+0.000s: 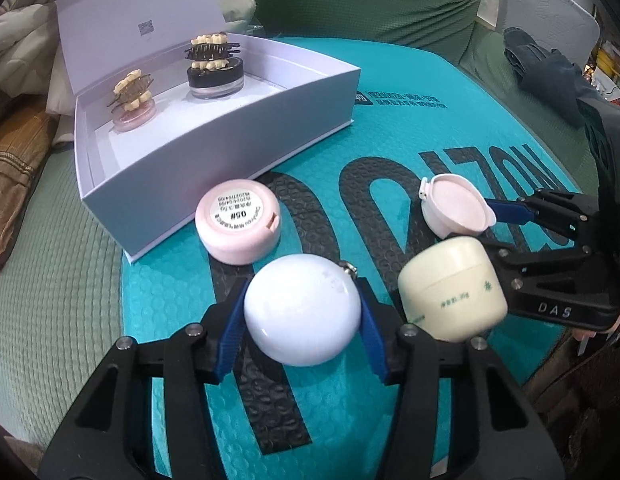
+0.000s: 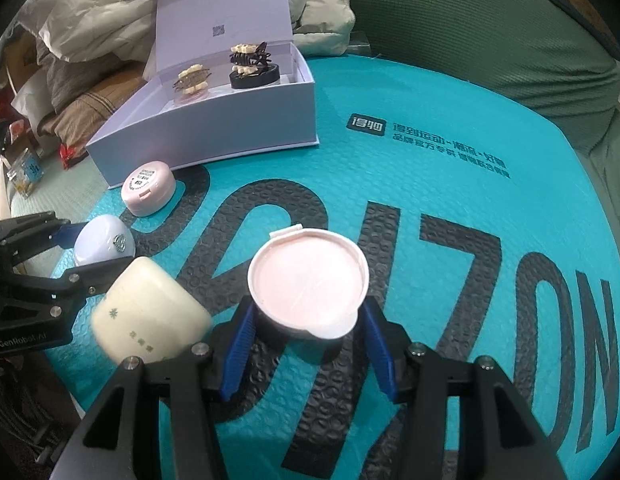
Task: Organize objects
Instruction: 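Grasp white ball compact with left gripper while right grasps open pink compact, then lift the white ball compact and pink compact with both grippers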
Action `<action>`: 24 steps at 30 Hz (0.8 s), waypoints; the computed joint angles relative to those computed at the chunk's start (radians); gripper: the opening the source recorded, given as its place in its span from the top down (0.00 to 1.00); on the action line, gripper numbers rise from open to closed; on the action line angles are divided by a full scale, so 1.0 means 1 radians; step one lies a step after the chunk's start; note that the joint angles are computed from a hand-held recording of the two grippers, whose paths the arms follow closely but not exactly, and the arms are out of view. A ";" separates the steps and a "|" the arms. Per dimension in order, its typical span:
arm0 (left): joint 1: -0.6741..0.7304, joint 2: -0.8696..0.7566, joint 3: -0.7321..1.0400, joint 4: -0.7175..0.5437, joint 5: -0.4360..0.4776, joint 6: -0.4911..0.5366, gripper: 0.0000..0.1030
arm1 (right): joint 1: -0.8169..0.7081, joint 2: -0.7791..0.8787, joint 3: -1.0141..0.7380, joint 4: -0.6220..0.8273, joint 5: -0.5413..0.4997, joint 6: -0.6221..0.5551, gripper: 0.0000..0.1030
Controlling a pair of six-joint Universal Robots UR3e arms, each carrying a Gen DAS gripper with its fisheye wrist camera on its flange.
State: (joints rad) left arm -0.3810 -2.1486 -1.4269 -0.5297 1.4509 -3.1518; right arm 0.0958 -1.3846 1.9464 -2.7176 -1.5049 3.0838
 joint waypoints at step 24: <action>-0.032 0.082 -0.140 0.060 -0.018 0.001 0.51 | -0.033 -0.152 0.201 -0.069 0.038 0.058 0.41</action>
